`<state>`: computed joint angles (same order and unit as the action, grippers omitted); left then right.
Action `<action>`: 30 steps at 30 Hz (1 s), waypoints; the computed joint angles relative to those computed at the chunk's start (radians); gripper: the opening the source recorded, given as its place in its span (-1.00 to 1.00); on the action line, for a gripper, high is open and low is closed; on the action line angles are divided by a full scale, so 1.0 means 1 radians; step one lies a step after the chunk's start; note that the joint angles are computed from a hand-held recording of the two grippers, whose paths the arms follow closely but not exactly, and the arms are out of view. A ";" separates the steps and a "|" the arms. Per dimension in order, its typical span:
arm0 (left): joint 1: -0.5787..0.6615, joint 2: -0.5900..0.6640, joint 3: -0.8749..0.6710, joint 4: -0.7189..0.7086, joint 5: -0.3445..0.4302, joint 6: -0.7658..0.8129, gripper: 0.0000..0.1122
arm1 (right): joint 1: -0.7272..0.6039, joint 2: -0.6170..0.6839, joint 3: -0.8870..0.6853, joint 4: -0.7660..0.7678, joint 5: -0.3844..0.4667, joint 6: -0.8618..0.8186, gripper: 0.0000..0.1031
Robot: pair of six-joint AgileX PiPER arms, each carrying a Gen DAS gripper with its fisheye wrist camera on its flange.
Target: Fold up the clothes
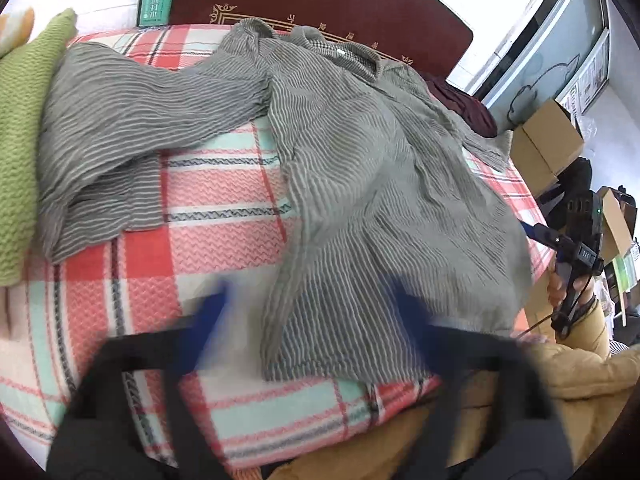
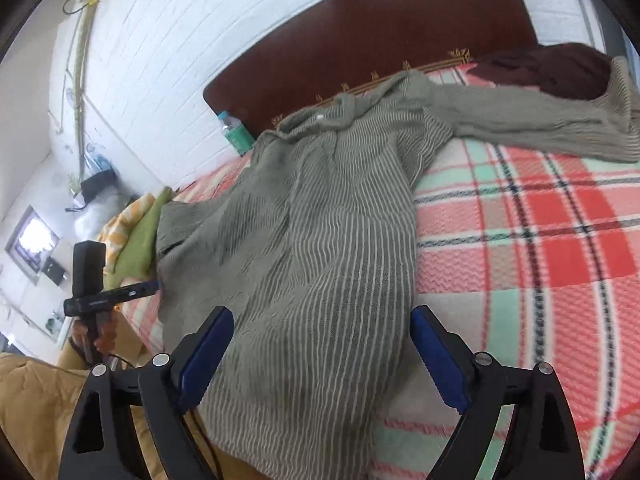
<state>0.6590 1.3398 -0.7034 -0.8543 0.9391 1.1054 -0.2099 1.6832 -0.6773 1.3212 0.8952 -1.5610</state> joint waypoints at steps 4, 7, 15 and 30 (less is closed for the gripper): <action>-0.103 0.081 -0.041 0.024 -0.047 -0.074 -0.41 | 0.026 0.055 -0.020 0.022 0.018 -0.018 -0.66; -0.096 0.098 -0.072 0.042 -0.030 -0.151 -0.84 | 0.021 -0.004 0.005 -0.002 0.004 0.001 -0.80; 0.208 0.041 -0.181 0.026 0.275 -0.128 -0.86 | -0.078 -0.146 0.037 -0.095 0.068 0.041 -0.86; -0.081 -0.027 -0.345 0.018 0.014 -0.125 0.76 | 0.131 0.012 -0.483 -0.176 0.102 0.435 0.00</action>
